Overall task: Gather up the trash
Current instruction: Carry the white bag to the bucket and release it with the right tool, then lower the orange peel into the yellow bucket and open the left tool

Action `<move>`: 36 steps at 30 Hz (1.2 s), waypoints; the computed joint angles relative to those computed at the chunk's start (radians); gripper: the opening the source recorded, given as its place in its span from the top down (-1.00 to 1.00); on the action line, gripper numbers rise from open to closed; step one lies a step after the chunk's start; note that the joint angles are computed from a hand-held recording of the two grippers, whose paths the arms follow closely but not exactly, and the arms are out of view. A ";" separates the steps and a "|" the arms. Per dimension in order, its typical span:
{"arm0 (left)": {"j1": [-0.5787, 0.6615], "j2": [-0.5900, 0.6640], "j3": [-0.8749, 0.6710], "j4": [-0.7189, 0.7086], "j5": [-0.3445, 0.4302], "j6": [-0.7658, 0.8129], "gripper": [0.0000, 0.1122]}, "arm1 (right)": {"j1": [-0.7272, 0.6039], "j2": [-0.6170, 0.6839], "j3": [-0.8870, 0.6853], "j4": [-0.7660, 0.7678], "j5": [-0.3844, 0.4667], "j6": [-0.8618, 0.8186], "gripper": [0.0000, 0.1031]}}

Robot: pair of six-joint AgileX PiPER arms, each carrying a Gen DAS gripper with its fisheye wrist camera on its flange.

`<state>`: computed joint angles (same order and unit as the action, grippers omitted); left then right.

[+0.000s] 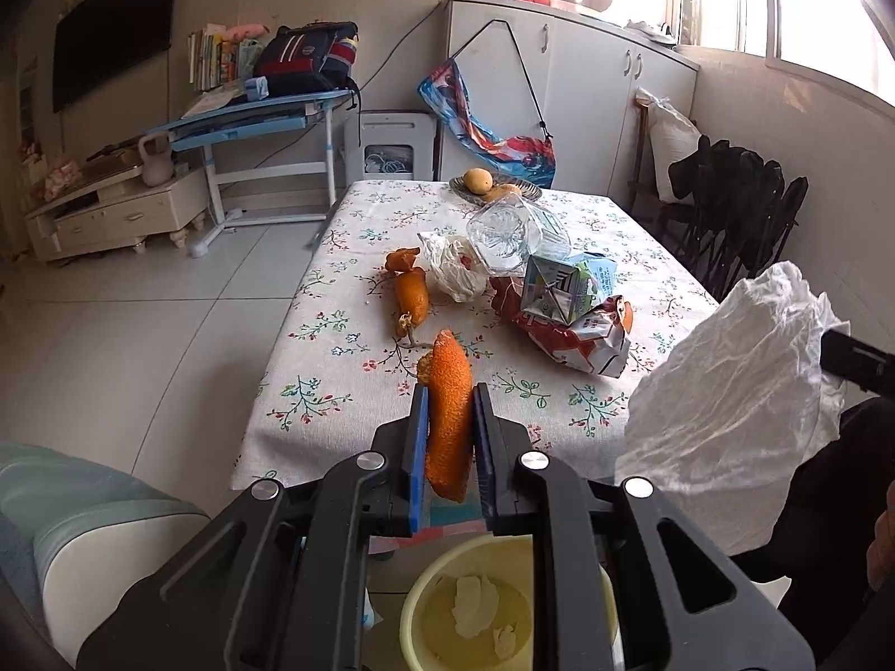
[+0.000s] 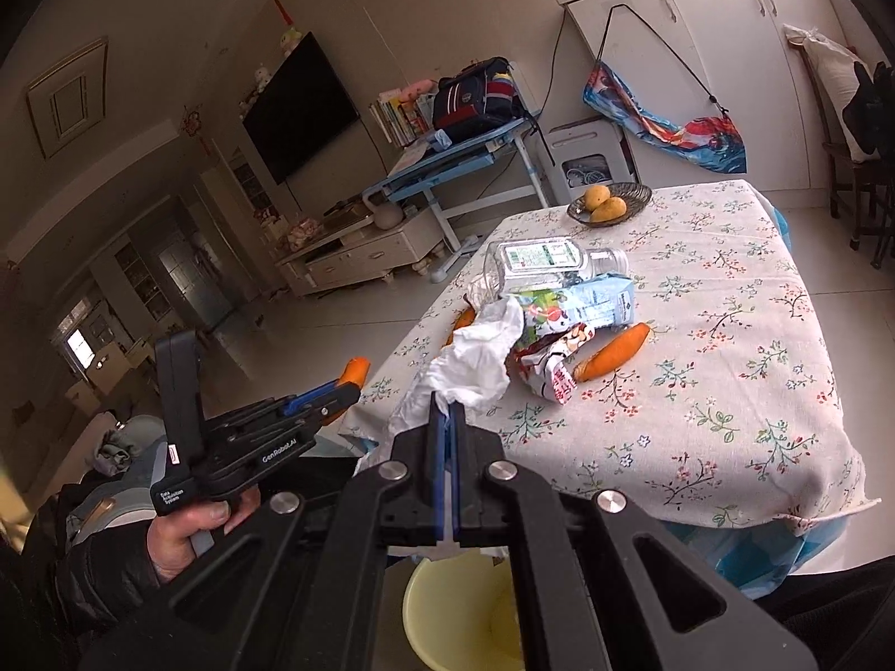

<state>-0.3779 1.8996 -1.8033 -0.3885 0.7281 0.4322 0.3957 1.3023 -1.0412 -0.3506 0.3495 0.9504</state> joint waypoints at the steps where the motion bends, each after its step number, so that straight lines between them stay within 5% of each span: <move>1: 0.000 -0.006 0.005 0.000 -0.001 0.000 0.73 | 0.014 0.008 -0.002 0.020 0.007 -0.019 0.96; 10: 0.004 -0.040 0.037 0.005 0.003 0.001 0.73 | 0.065 0.205 -0.108 0.411 0.132 -0.386 0.96; 21: 0.008 -0.093 0.140 0.015 0.019 0.011 0.73 | 0.077 0.411 -0.236 0.503 0.305 -0.451 0.92; 23: 0.005 -0.101 0.165 0.025 0.022 0.013 0.73 | 0.079 0.409 -0.228 0.483 0.314 -0.421 0.64; 24: 0.003 -0.103 0.175 0.030 0.027 0.014 0.73 | 0.081 0.406 -0.225 0.475 0.313 -0.408 0.22; 25: -0.001 -0.104 0.181 0.038 0.033 0.010 0.73 | 0.083 0.400 -0.221 0.461 0.313 -0.394 0.02; 29: -0.012 -0.095 0.197 0.068 0.063 -0.015 0.73 | 0.101 0.386 -0.234 0.380 0.340 -0.319 0.00; 32: -0.024 -0.093 0.214 0.096 0.078 -0.034 0.73 | 0.130 0.362 -0.259 0.211 0.405 -0.167 -0.32; 36: -0.046 -0.092 0.235 0.124 0.101 -0.047 0.73 | 0.218 0.342 -0.343 -0.153 0.634 0.133 -0.62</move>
